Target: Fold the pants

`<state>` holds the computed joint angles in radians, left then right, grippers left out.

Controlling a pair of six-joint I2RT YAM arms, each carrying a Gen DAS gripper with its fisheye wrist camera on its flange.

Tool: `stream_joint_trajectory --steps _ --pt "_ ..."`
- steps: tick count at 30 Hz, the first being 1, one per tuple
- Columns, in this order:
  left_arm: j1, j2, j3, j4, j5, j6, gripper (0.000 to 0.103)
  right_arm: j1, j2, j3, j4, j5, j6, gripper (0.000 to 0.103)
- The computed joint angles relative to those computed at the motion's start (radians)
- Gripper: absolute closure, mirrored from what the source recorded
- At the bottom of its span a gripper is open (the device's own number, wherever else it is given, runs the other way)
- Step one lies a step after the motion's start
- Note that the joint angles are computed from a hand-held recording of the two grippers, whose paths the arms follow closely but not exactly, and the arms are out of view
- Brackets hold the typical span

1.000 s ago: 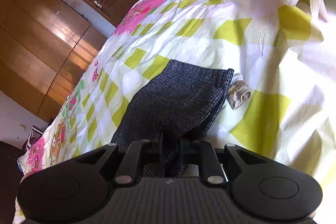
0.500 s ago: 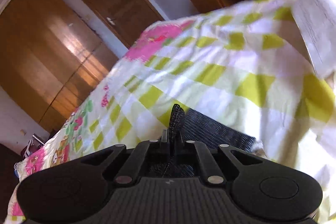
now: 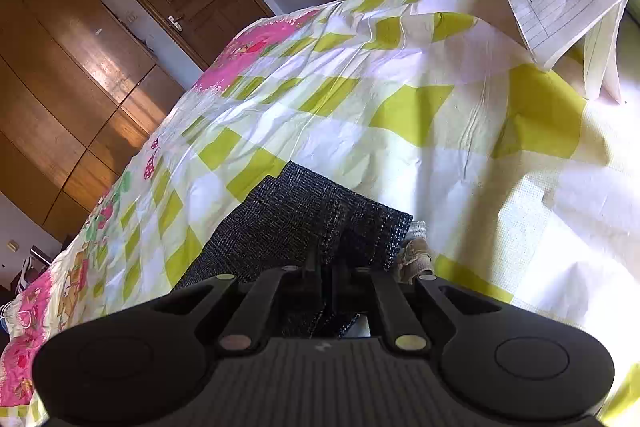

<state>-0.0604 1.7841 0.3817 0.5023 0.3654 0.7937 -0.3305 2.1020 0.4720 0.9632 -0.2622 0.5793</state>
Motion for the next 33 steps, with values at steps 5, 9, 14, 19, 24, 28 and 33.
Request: stream_joint_trajectory --steps 5,9,14,19,24,28,33 --pt "-0.01 0.013 -0.005 0.035 -0.016 0.001 0.065 0.005 -0.037 0.03 -0.069 -0.008 0.008 0.082" --pt "-0.02 -0.01 0.002 0.04 -0.031 -0.019 0.065 -0.019 -0.14 -0.037 0.068 -0.098 0.081 0.082" --pt "-0.029 -0.016 -0.002 0.056 -0.03 -0.037 0.065 -0.057 -0.063 -0.051 0.124 -0.051 0.069 0.082" --pt "-0.057 0.064 -0.016 0.131 -0.066 -0.021 0.068 -0.06 0.027 -0.022 0.072 -0.05 0.023 0.082" --pt "-0.045 0.049 0.001 0.094 -0.067 -0.026 0.065 -0.078 -0.032 -0.023 -0.011 -0.06 -0.003 0.081" --pt "-0.034 0.047 -0.011 0.107 -0.061 -0.021 0.065 -0.13 -0.087 -0.083 -0.021 -0.114 -0.008 0.077" --pt "-0.01 0.046 -0.025 0.118 -0.042 -0.022 0.065 -0.166 -0.123 -0.119 -0.083 -0.184 -0.005 0.069"
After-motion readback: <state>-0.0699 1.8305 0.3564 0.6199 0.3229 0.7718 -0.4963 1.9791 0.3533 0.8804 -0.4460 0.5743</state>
